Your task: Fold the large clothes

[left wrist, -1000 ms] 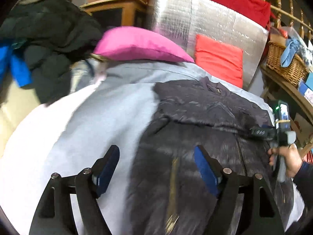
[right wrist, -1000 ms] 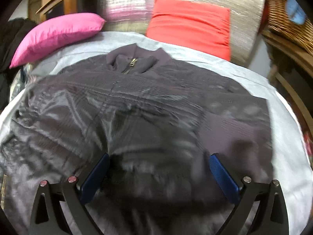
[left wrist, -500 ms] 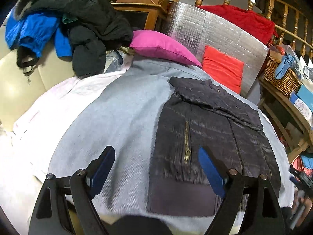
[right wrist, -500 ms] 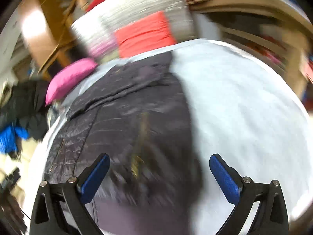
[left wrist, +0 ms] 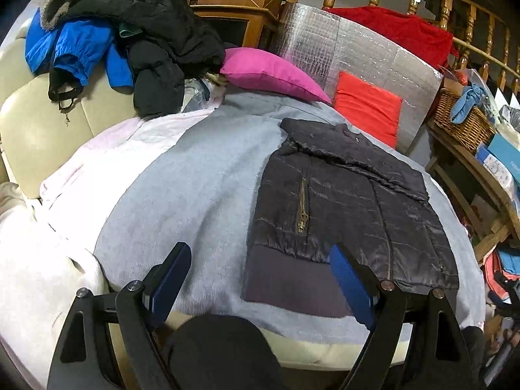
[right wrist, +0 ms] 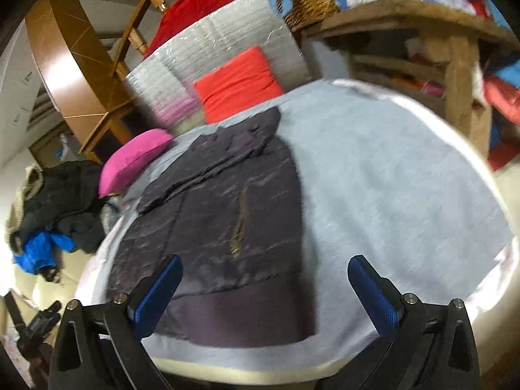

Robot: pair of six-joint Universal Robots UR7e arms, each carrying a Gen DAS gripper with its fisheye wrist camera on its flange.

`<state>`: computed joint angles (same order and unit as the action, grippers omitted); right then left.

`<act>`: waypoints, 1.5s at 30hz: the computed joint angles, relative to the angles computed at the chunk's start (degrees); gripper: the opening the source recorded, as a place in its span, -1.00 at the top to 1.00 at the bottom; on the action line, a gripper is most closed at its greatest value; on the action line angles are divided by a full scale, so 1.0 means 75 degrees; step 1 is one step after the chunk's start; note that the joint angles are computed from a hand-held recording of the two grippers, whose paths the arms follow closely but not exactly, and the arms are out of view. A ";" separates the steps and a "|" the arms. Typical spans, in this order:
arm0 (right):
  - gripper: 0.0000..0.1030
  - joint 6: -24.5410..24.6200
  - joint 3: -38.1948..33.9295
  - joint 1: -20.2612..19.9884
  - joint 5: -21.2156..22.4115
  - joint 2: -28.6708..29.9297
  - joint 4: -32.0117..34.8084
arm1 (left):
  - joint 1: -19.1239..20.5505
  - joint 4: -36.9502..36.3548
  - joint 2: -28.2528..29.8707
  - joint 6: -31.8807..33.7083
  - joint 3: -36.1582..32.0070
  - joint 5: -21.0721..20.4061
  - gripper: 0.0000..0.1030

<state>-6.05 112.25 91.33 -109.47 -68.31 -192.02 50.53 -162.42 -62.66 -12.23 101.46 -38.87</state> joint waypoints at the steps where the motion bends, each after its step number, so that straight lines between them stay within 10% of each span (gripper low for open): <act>1: -1.00 0.0052 0.0028 -0.0017 0.0101 0.0004 0.0079 | 0.0006 -0.0016 -0.0035 0.0002 0.0043 -0.0053 -0.70; 23: -0.98 0.1161 -0.0347 -0.0957 0.1432 0.0212 0.2008 | 0.1218 0.1555 0.0968 -0.0821 -0.1344 -0.1724 -0.75; 29: -0.54 0.1203 -0.0548 -0.1073 0.1764 0.0350 0.2407 | 0.1279 0.1717 0.1084 -0.0808 -0.1428 -0.1805 -0.75; 45: -0.51 0.1078 -0.0796 -0.1065 0.2043 0.0576 0.2299 | 0.1269 0.1406 0.1177 -0.0540 -0.1522 -0.2036 -0.75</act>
